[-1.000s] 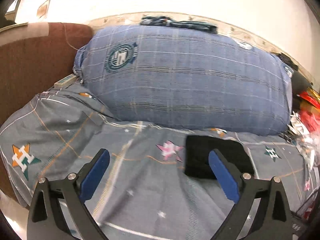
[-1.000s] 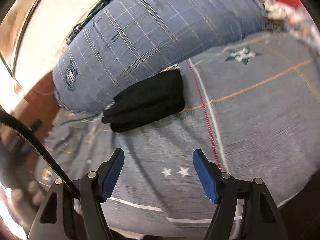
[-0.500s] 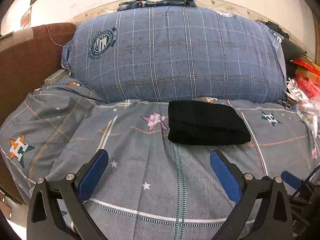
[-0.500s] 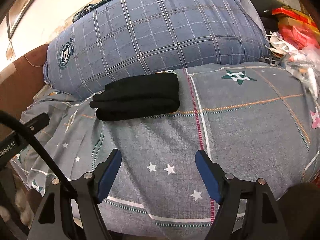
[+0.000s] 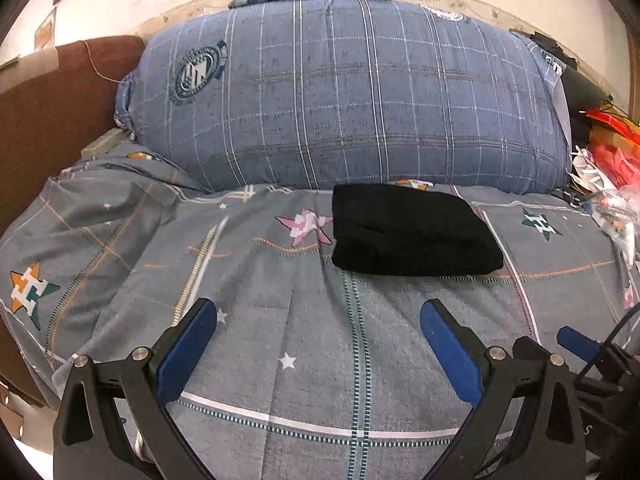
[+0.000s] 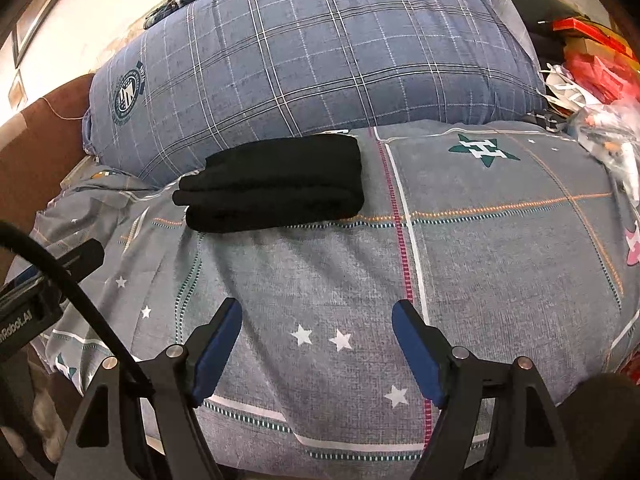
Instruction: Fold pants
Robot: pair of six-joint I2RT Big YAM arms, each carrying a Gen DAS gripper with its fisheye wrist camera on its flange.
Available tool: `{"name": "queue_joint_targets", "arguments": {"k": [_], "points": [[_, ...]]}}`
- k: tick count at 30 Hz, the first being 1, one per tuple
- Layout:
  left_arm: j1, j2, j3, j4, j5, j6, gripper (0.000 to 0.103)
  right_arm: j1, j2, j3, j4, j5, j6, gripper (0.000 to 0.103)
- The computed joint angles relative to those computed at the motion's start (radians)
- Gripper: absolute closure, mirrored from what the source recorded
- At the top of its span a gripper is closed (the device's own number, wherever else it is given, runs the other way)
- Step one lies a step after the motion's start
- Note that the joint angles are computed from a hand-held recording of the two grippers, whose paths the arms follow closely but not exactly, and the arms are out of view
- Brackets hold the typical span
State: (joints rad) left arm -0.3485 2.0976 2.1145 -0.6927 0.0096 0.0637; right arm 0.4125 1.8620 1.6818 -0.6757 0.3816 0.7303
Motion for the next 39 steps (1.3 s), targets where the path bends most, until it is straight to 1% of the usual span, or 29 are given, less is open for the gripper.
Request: {"name": "queue_joint_targets", "arguments": {"k": [2, 4, 11, 19, 21, 23, 24, 26, 28, 30, 32, 34, 35, 37, 38, 39], "points": [[-0.002, -0.014, -0.025, 0.033, -0.012, 0.006, 0.001, -0.001, 0.008, 0.017, -0.007, 0.000, -0.011, 0.020], [-0.002, -0.019, -0.031, 0.041, -0.014, 0.007, 0.001, -0.003, 0.017, 0.037, -0.015, 0.000, -0.027, 0.020], [0.005, -0.012, -0.015, 0.021, 0.002, -0.009, 0.001, 0.001, 0.034, 0.076, -0.030, 0.010, -0.042, 0.018], [0.006, -0.008, -0.013, 0.016, 0.008, -0.015, 0.001, -0.001, 0.051, 0.094, -0.053, -0.003, -0.031, 0.018], [0.007, -0.019, -0.035, 0.047, -0.004, -0.030, 0.001, -0.002, 0.055, 0.101, -0.056, -0.001, -0.035, 0.017], [0.009, -0.042, -0.076, 0.110, -0.018, -0.056, 0.001, -0.003, 0.059, 0.108, -0.058, 0.002, -0.037, 0.017], [0.011, -0.048, -0.083, 0.126, -0.024, -0.069, 0.001, -0.004, 0.063, 0.114, -0.059, 0.002, -0.041, 0.017], [0.014, -0.045, -0.075, 0.128, -0.028, -0.099, 0.000, -0.008, 0.071, 0.129, -0.060, 0.003, -0.052, 0.017], [0.017, -0.024, -0.033, 0.099, -0.017, -0.122, 0.000, -0.012, 0.083, 0.149, -0.059, 0.003, -0.064, 0.017], [0.017, 0.014, 0.038, 0.053, -0.007, -0.118, 0.000, -0.014, 0.094, 0.165, -0.055, 0.000, -0.073, 0.017], [0.011, 0.064, 0.135, -0.010, -0.017, -0.076, 0.000, -0.020, 0.110, 0.189, -0.052, -0.008, -0.086, 0.016], [0.004, 0.100, 0.195, -0.037, -0.036, -0.038, 0.000, -0.025, 0.126, 0.210, -0.050, -0.018, -0.100, 0.016], [0.001, 0.124, 0.235, -0.063, -0.048, -0.023, 0.000, -0.027, 0.134, 0.220, -0.050, -0.020, -0.107, 0.016], [-0.002, 0.192, 0.355, -0.155, -0.047, -0.005, 0.000, -0.033, 0.148, 0.237, -0.052, -0.024, -0.117, 0.016], [-0.003, 0.247, 0.454, -0.234, -0.045, 0.001, 0.000, -0.038, 0.156, 0.247, -0.054, -0.030, -0.119, 0.016], [-0.004, 0.286, 0.524, -0.288, -0.044, 0.001, 0.000, -0.042, 0.164, 0.256, -0.056, -0.037, -0.119, 0.016]]}}
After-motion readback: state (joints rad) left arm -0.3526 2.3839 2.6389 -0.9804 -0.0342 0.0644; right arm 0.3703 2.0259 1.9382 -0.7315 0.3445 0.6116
